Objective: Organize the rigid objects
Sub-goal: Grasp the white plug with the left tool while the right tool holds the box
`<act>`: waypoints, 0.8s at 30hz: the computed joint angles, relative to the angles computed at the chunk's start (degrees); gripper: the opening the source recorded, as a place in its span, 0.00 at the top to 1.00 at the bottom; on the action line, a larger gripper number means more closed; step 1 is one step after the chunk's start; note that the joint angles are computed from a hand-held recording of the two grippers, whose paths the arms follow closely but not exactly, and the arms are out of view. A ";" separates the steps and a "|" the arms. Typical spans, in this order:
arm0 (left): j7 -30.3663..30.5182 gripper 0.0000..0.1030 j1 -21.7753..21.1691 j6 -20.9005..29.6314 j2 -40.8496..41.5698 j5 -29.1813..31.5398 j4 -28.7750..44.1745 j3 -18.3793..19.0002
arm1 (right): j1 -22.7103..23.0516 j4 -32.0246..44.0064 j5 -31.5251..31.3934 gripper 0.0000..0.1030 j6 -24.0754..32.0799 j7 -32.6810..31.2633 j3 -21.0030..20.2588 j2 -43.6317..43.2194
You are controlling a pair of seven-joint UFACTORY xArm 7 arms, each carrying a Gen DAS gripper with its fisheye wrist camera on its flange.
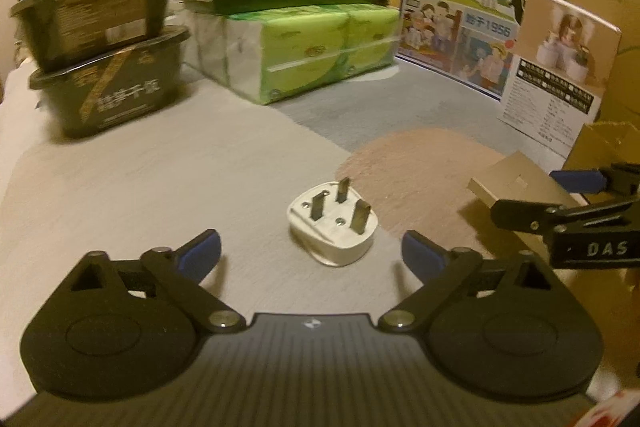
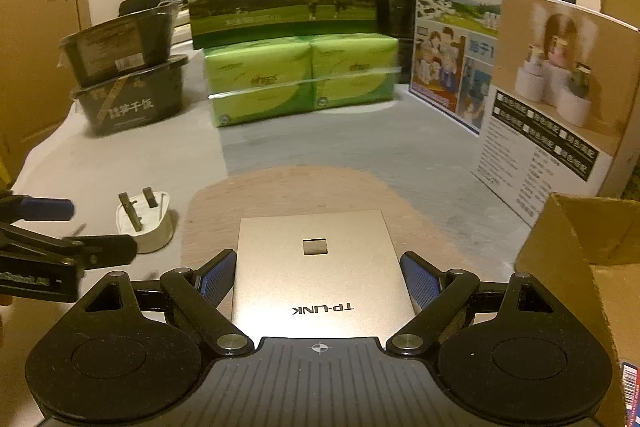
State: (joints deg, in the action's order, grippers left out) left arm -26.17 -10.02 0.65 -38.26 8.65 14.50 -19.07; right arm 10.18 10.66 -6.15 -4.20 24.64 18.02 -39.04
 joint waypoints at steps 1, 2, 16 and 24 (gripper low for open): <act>0.18 0.12 0.30 -0.90 0.91 0.25 0.21 -0.24 | -0.09 -0.10 0.10 0.16 0.21 0.20 0.05 -0.35; 0.32 0.13 0.66 -1.44 1.43 0.46 0.31 -0.61 | -0.23 -0.22 0.14 0.16 0.28 0.38 0.16 -0.64; -0.30 0.37 9.07 -6.02 4.98 2.00 2.07 -9.54 | -0.11 -1.13 0.12 0.16 0.10 1.91 0.15 -1.35; -1.15 0.51 10.21 -5.27 4.41 1.89 2.48 -11.36 | 0.69 -1.24 0.15 0.16 0.19 1.54 -0.72 -2.12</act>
State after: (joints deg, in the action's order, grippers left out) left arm -27.32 0.19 -4.62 -33.85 10.54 16.98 -30.43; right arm 10.87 9.42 -6.00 -4.00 26.18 17.30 -41.16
